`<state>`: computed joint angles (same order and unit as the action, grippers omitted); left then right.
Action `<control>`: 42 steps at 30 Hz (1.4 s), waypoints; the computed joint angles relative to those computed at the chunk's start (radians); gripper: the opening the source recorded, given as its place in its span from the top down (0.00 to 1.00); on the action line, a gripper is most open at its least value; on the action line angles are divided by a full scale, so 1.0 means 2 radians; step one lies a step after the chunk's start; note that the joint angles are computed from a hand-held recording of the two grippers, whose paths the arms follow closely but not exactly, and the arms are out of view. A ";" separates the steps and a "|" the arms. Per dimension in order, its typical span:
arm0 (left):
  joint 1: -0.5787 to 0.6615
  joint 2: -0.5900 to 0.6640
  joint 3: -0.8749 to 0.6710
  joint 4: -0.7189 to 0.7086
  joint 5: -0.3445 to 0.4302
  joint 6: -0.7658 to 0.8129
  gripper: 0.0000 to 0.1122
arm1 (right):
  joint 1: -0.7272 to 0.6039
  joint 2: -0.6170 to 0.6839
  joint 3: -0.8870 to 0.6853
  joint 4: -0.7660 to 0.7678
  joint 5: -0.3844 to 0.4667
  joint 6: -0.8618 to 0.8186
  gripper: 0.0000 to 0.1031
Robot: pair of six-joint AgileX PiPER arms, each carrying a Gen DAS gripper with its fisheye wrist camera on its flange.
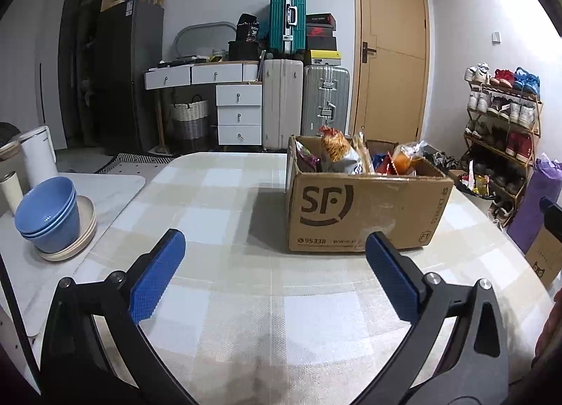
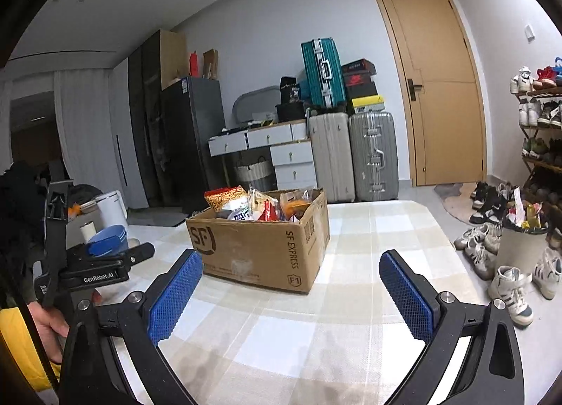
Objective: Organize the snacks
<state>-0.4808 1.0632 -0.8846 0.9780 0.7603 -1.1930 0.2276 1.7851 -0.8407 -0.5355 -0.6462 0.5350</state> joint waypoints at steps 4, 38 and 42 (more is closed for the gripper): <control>0.003 0.003 0.011 0.021 -0.016 -0.014 0.09 | 0.005 0.012 -0.001 0.017 0.002 -0.021 0.01; -0.041 -0.011 0.021 0.066 0.027 -0.053 0.09 | 0.018 0.016 -0.013 0.016 0.032 -0.032 0.01; -0.034 -0.011 0.022 0.062 0.021 -0.056 0.09 | 0.013 0.016 -0.014 0.007 0.031 -0.018 0.01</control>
